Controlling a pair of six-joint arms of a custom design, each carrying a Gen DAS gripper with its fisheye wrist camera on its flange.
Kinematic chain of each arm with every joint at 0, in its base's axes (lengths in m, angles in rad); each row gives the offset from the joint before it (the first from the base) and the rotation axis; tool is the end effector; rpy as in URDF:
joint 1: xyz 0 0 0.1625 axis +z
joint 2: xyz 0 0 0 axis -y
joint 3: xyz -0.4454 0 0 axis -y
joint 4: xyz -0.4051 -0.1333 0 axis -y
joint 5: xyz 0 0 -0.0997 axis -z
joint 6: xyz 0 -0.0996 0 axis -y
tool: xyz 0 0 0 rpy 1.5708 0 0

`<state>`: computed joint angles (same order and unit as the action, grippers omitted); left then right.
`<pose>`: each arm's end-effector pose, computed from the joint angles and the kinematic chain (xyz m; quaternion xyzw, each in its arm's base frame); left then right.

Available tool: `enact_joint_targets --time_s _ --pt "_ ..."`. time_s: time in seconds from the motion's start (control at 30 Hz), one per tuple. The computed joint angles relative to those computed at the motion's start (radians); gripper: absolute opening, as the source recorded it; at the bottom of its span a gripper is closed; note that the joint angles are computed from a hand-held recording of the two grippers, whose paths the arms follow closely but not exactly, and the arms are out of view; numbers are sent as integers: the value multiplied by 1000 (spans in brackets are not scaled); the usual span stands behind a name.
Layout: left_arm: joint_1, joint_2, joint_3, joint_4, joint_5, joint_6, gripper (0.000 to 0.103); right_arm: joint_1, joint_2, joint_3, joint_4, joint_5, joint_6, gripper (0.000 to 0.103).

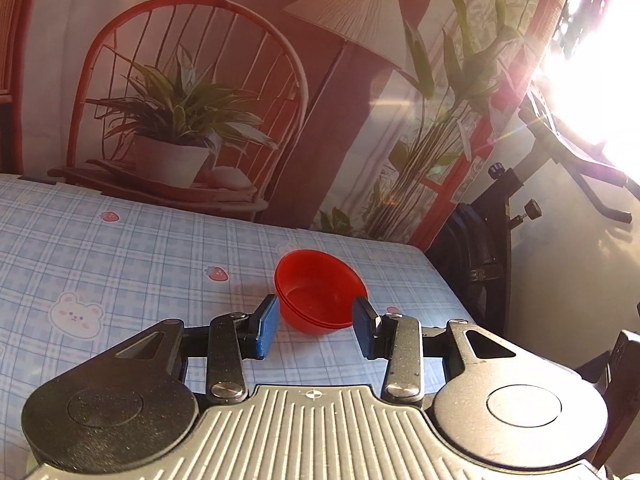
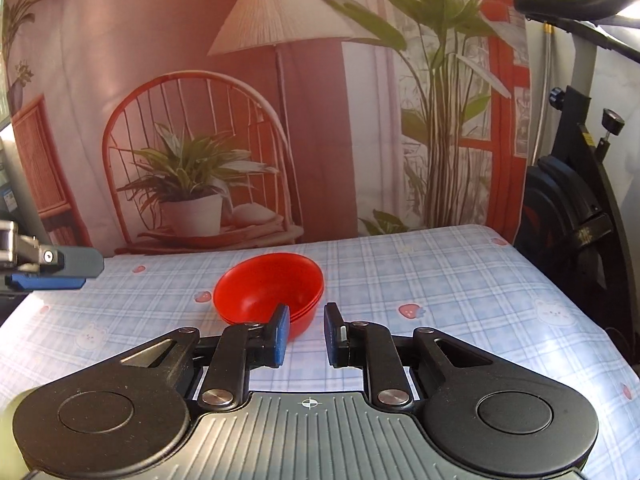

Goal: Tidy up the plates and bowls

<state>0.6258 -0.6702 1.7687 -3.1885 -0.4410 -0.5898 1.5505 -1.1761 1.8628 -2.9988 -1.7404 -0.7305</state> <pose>-0.3887 -0.5565 0.0910 0.0090 0.8278 -0.5153 0.2218 0.1038 -0.6266 0.3117 0.2941 -0.8815 0.3068 0.2058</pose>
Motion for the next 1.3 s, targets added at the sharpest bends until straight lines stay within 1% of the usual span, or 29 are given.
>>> enact_joint_targets --time_s 0.1,0.13,0.2,0.27,0.33,0.43,0.5,0.6,0.67,0.73,0.77,0.8,0.83,0.87,0.9,1.0,1.13,1.3 --pt "44 39 -81 19 -16 12 42 -29 46 -54 38 15 8 18" --pt "55 54 -109 34 -11 23 42 -38 62 -75 51 31 17 21" --pt "79 82 -160 70 -8 41 42 -55 84 -105 78 82 30 26" --pt "107 106 -202 89 -29 50 42 -65 110 -137 100 129 44 28" --pt "134 121 -237 143 -48 22 42 -66 136 -158 99 139 57 29" --pt "164 142 -276 222 -55 -1 42 -68 172 -187 110 135 97 30" --pt "183 150 -289 250 -66 -16 42 -74 192 -202 124 137 123 30" --pt "202 158 -297 258 -79 -32 42 -78 218 -217 135 128 156 30" --pt "211 162 -300 250 -88 -23 41 -83 230 -223 136 126 199 30" --pt "218 169 -305 234 -101 11 41 -90 237 -223 122 135 249 30" --pt "221 172 -311 245 -108 18 41 -92 239 -224 122 137 267 29" --pt "224 173 -314 255 -110 18 41 -93 240 -226 123 140 280 27" --pt "228 177 -321 258 -115 20 36 -93 240 -225 123 143 285 25" --pt "230 176 -320 252 -122 23 22 -92 240 -225 123 143 287 22" --pt "230 178 -321 256 -116 26 19 -91 238 -223 124 146 284 18" --pt "222 179 -306 230 -102 65 18 -81 232 -209 109 119 286 14" --pt "208 154 -262 215 -114 43 16 -75 211 -183 103 103 329 10" --pt "173 127 -210 220 -93 36 16 -59 170 -125 66 94 349 9"
